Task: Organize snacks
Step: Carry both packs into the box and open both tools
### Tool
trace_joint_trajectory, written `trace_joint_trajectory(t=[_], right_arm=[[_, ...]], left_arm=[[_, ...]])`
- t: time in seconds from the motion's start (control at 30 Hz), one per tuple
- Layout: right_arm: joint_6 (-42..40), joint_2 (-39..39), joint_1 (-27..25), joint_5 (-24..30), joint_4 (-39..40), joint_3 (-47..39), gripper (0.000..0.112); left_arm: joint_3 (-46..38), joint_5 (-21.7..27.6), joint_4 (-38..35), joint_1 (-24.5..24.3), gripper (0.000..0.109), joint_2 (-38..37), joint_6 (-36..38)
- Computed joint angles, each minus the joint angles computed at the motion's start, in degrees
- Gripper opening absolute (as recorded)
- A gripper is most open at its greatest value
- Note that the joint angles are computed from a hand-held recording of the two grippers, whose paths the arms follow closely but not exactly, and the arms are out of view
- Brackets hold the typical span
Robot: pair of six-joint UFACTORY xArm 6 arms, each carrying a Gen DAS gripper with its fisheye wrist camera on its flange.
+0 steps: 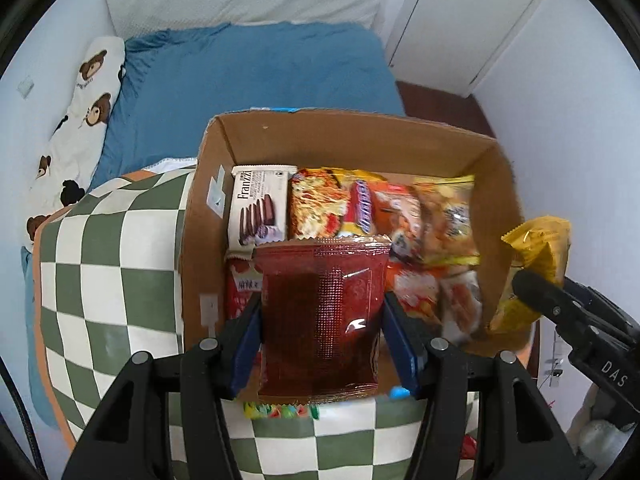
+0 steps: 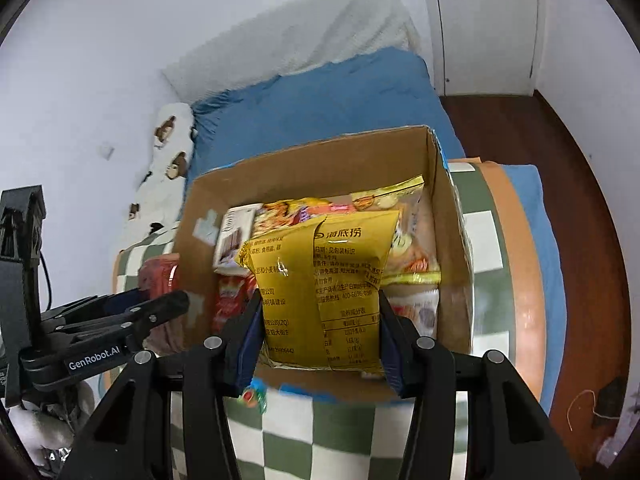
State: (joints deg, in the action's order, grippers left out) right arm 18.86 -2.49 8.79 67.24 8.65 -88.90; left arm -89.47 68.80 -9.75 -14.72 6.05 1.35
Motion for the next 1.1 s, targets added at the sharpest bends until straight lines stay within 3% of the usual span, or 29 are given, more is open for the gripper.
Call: trace_joint_trajectory(t=[0.2, 0.33, 0.37, 0.4, 0.43, 0.47, 0.57, 0.77, 1.1], right_arm=[[-0.92, 9.26, -0.93, 2.82, 0.37, -6.7, 0.053], [-1.51, 14.72, -0.96, 4.4, -0.29, -10.65, 0.056], [-1.41, 16.24, -1.0, 5.41, -0.52, -11.92, 0.065], [-1.02, 17.25, -1.0, 6.19, -1.11, -12.92, 0.082], [-0.74, 17.85, -0.92, 6.66, -1.93, -13.44, 0.09], [-0.69, 18.34, -0.69, 7.39, -2.89, -14.0, 0.096], [-0.98, 19.2, -0.29, 9.1, -4.02, -15.06, 0.096], [-0.49, 18.41, 0.4, 8.46, -5.95, -13.56, 0.096], [0.12, 12.17, 1.36, 4.93, -8.96, -6.29, 0.096]], left_arm=[[-9.5, 7.17, 0.34, 0.93, 0.055, 10.28, -0.29], [-11.0, 7.92, 1.32, 0.94, 0.058, 13.02, -0.18], [-11.06, 7.87, 0.86, 1.1, 0.068, 13.44, -0.03], [-10.74, 7.2, 0.63, 1.18, 0.075, 13.59, 0.31], [-10.29, 6.41, 1.05, 1.13, 0.087, 13.56, 0.14], [-9.64, 5.46, 1.58, 1.07, 0.091, 13.32, -0.22], [-9.47, 5.31, 0.99, 1.27, 0.096, 13.57, -0.19], [-8.52, 3.99, 1.73, 0.95, 0.097, 12.95, -1.14], [0.85, -4.34, 4.79, -0.3, 0.097, 4.86, -2.62]])
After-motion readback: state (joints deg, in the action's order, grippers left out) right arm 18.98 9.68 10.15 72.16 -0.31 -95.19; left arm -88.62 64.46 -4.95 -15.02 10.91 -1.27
